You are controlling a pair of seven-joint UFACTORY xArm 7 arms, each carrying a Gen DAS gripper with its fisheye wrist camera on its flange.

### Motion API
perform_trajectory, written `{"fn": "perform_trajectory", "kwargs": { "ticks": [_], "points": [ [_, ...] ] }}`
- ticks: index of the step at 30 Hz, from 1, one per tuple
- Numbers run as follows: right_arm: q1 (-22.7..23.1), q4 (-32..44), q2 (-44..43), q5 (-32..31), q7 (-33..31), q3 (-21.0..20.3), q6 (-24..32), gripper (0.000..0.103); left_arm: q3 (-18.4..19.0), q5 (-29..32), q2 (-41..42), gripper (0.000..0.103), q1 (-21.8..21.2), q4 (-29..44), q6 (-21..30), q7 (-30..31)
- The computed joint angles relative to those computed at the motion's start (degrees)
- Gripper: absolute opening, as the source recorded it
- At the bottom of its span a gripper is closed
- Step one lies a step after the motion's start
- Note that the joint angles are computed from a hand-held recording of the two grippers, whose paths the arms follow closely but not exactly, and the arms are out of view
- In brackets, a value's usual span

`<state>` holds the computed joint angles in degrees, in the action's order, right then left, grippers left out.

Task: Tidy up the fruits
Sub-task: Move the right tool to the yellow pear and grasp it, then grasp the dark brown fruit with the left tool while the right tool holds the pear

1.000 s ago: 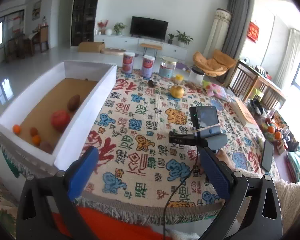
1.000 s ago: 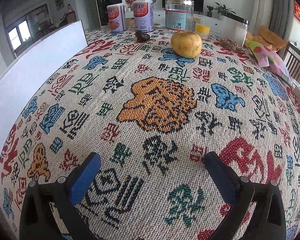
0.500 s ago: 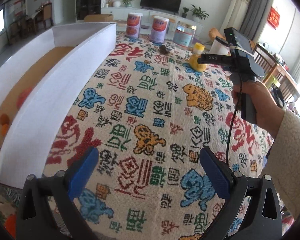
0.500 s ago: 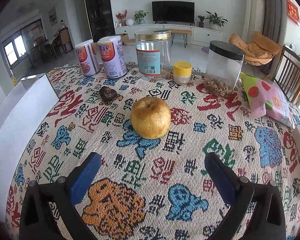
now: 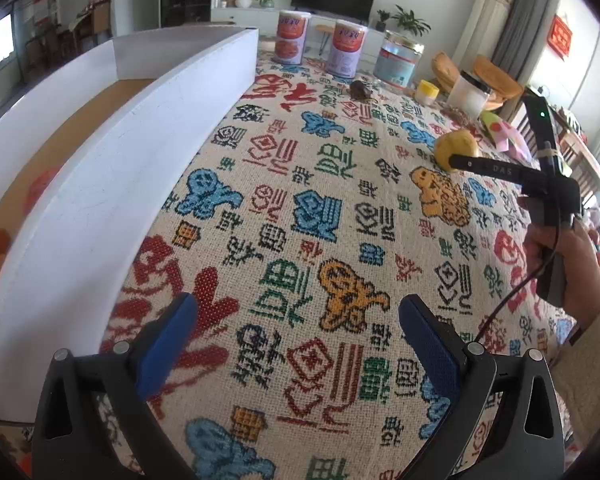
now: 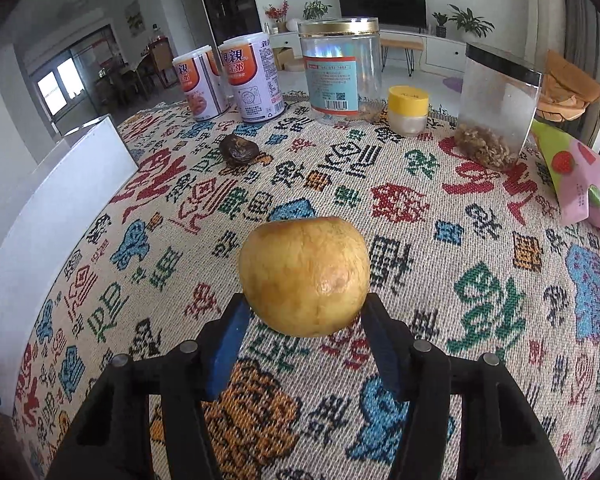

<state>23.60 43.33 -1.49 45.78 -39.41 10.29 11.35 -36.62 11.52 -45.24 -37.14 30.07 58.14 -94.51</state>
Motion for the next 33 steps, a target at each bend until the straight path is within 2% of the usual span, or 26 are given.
{"fn": "perform_trajectory", "kwargs": {
  "ticks": [2,4,6,7,8,9,11,12,15,16,19,23,26,27,28,29,30,31,33],
  "points": [
    [1.5,-5.9,-6.0,4.3,-5.2,-0.4,-0.2,0.057,1.7,0.3,0.9,0.101,0.7,-1.5,-3.0,1.0],
    [5.0,-10.6,-11.1,9.1,-10.3,-2.8,-1.5,0.057,4.3,0.4,2.6,0.101,1.4,-2.3,-5.7,3.4],
    [9.3,-14.7,-15.4,14.6,-15.8,-5.9,-3.6,0.078,6.8,0.7,4.3,0.101,2.5,-1.9,-6.9,6.9],
    [11.3,-17.2,-17.8,15.5,-16.5,-7.0,-5.8,0.1,7.9,1.3,4.9,0.101,3.3,-1.4,-7.4,8.9],
    [11.9,-20.4,-21.1,15.9,-16.6,-7.1,-7.7,0.103,8.8,2.1,5.7,0.101,4.4,-0.7,-7.7,11.0],
    [10.1,-23.8,-24.9,13.9,-14.7,-6.1,-7.7,0.103,9.7,3.3,6.6,0.101,5.9,0.2,-8.0,13.0],
    [2.3,-29.4,-31.3,6.6,-6.8,-0.2,-4.3,0.103,11.2,6.2,9.1,0.101,9.7,2.3,-10.1,16.8],
    [-0.2,-31.8,-34.2,4.3,-4.4,1.3,-3.2,0.103,11.6,8.1,11.0,0.101,12.0,3.8,-11.8,18.2],
    [-2.0,-36.7,-40.0,0.4,-2.7,-0.1,0.1,0.103,13.6,13.0,20.6,0.101,18.4,10.0,-18.4,22.1],
    [-1.0,-37.3,-40.9,0.7,-3.2,-1.6,-0.3,0.103,13.9,15.1,24.2,0.101,20.5,12.5,-20.1,21.9],
    [0.1,-36.9,-40.2,-1.3,-3.0,-5.1,1.1,0.103,12.9,26.3,35.1,0.1,25.4,21.1,-21.3,14.6],
    [0.8,-38.1,-41.6,-3.6,-0.1,-6.0,-0.9,0.103,15.2,36.4,47.7,0.1,24.9,31.3,-20.7,9.0],
    [1.3,-37.6,-40.4,-5.9,1.4,-7.3,-0.6,0.103,18.0,39.9,54.6,0.1,22.8,36.5,-20.2,8.4],
    [1.5,-37.6,-40.2,-6.6,1.8,-7.8,-0.7,0.103,18.9,40.9,55.9,0.093,22.1,37.3,-20.5,9.1],
    [2.1,-37.5,-40.1,-7.2,2.1,-8.5,-0.8,0.103,19.6,41.0,56.8,0.048,21.6,37.5,-21.1,11.0],
    [2.3,-37.5,-40.0,-8.0,2.5,-8.8,-0.8,0.103,19.1,40.5,57.5,0.042,22.6,37.1,-22.9,12.5],
    [2.6,-37.5,-39.7,-8.6,3.1,-9.1,-1.2,0.103,21.0,41.7,56.2,0.038,21.2,35.4,-24.4,11.7],
    [2.8,-37.6,-39.6,-9.3,3.6,-9.4,-1.4,0.103,22.6,44.1,54.3,0.038,20.1,32.8,-27.2,8.4],
    [3.6,-37.5,-39.5,-10.6,4.4,-10.4,-1.5,0.103,23.1,41.9,50.6,0.037,19.3,27.7,-30.2,9.1]
  ]
}}
